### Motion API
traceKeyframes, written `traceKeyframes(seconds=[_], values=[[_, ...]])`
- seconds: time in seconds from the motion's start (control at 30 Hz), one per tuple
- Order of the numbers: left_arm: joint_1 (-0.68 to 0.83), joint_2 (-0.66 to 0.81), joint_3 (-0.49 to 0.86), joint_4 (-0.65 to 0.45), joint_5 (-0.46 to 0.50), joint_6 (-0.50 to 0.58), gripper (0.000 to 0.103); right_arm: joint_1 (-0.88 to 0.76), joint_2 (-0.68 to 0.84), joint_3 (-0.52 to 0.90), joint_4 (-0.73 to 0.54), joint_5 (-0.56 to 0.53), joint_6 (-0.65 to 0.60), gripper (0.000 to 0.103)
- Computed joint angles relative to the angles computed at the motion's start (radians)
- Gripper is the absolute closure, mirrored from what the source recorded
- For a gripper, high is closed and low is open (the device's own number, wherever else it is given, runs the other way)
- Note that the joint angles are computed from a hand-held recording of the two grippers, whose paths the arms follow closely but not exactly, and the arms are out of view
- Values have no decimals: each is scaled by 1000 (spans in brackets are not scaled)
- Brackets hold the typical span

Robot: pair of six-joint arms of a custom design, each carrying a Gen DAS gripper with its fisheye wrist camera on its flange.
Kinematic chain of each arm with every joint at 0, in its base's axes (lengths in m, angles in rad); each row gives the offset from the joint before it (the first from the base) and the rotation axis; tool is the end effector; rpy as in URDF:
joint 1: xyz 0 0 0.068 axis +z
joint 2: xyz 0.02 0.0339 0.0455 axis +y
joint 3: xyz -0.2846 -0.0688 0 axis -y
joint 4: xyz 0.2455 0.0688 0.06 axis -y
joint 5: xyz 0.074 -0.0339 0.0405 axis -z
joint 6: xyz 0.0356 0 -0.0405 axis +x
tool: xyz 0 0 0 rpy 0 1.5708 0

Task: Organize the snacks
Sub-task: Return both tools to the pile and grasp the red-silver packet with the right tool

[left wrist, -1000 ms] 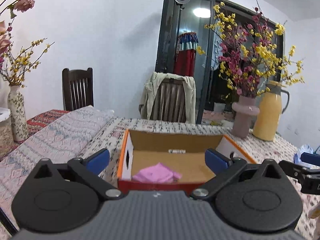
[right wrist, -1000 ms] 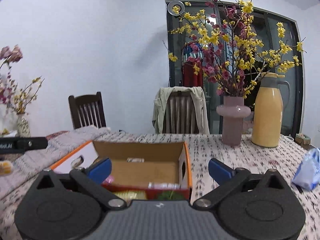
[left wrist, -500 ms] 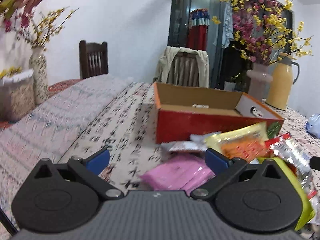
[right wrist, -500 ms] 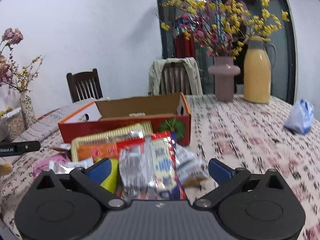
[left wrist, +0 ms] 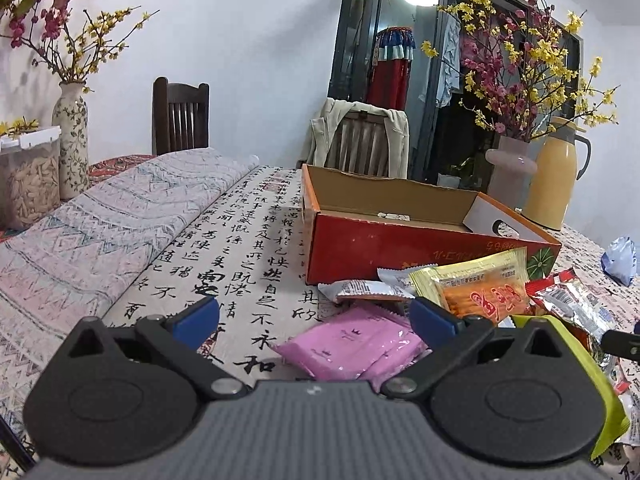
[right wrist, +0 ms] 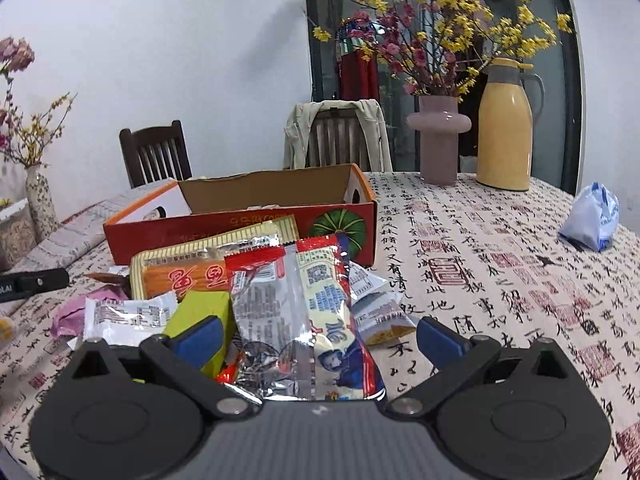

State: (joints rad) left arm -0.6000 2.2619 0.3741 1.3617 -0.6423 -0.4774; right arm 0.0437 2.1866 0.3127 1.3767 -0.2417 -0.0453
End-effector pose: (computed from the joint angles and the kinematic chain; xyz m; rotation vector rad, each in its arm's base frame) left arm 0.2353 -0.1352 0.0294 -0.2532 1.9684 -0.0191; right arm 0.2632 0.0200 0.0418 -0.2399 2.0475 0.2487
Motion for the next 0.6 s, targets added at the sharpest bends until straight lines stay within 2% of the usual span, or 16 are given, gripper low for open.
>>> traceKeyframes(seconds=[0.2,0.33,0.4,0.43,0.5,0.6], values=[[6,7,-6,20,16,-2,0,32,-22,56,-108,31,-26,19],[5,6,-5,19,17,-3,0,50,-26,90,-166,32,-42,23],[5,6,-5,18,17,-3,0,57,-29,105,-195,36,-50,33],[5,6,-5,18,17,-3,0,62,-31,110,-207,41,-54,34],[5,5,-5,16,16,-4,0,65,-27,106,-193,39,-61,46],[4,5,-4,12,10,-7,0,54,-22,81,-139,16,-56,48]])
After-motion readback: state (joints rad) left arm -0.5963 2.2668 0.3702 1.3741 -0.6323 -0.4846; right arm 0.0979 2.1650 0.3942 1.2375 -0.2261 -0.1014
